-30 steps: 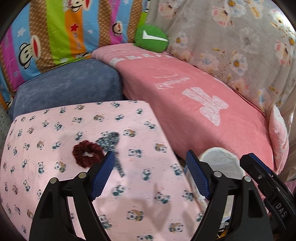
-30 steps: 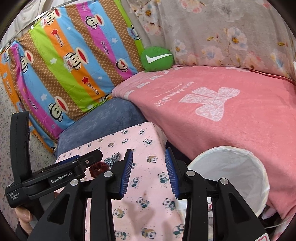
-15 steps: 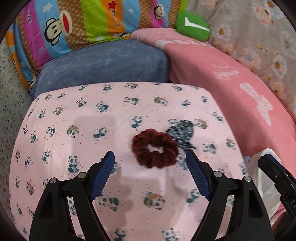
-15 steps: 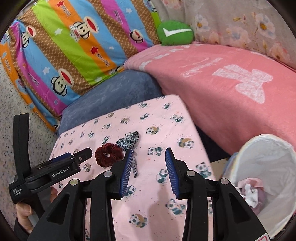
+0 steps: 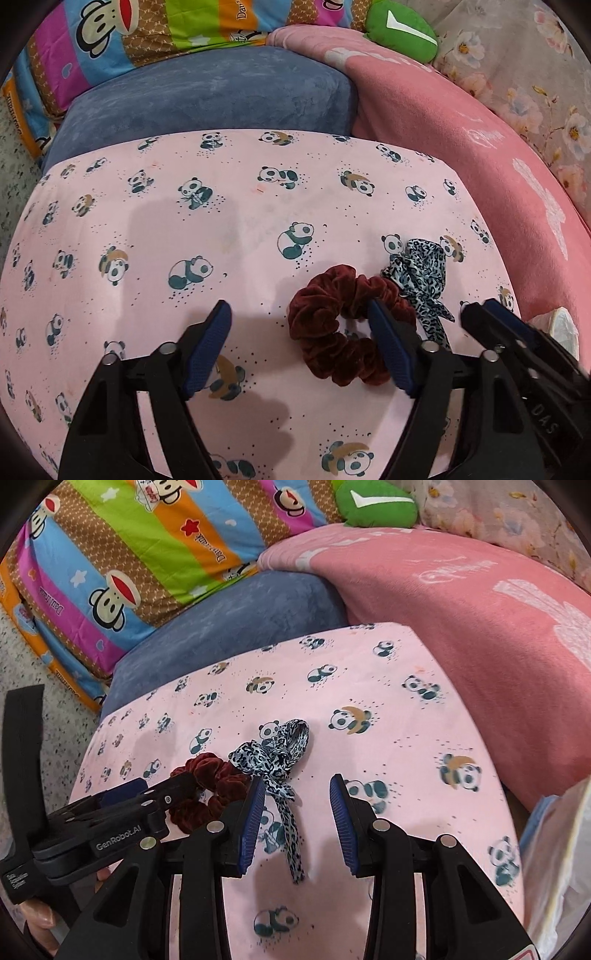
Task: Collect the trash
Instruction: 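Grasp the dark red scrunchie with the left gripper while the right grasps the leopard cloth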
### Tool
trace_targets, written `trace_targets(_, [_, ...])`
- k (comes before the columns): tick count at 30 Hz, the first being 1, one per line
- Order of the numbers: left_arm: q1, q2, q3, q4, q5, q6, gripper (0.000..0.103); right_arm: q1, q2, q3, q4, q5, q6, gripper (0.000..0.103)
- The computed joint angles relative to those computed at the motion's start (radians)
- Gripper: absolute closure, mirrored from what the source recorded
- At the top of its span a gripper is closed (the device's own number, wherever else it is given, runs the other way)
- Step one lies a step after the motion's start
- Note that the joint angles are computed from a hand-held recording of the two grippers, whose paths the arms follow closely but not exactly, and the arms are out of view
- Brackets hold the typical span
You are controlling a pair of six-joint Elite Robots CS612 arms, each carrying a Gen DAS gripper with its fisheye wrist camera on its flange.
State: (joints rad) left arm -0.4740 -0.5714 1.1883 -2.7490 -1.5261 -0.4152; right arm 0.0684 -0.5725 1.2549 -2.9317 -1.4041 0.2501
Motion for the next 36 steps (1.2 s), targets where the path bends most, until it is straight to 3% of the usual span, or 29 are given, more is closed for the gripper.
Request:
trace_targets(8, [0.009, 0.013, -0.008, -0.006, -0.061, -0.003, 0.056, 0.008, 0.052, -0.072, 0.057, 0.021, -0.019, 0.066])
trace_targets(12, [0.010, 0.016, -0.009, -0.013, -0.089, -0.002, 0.078, 0.009, 0.056, -0.077, 0.065, 0.023, -0.032, 0.082])
trace_targets(15, [0.008, 0.011, -0.005, -0.017, -0.097, 0.001, 0.085, 0.006, 0.050, -0.064, 0.049, 0.035, -0.022, 0.094])
trace_targets(25, [-0.013, -0.056, 0.058, -0.118, -0.051, 0.019, 0.087, 0.000, -0.014, 0.024, -0.101, 0.014, -0.004, 0.097])
trace_targets(36, [-0.060, -0.146, 0.130, -0.255, -0.014, 0.079, 0.087, -0.024, -0.161, 0.203, -0.346, -0.037, 0.020, 0.097])
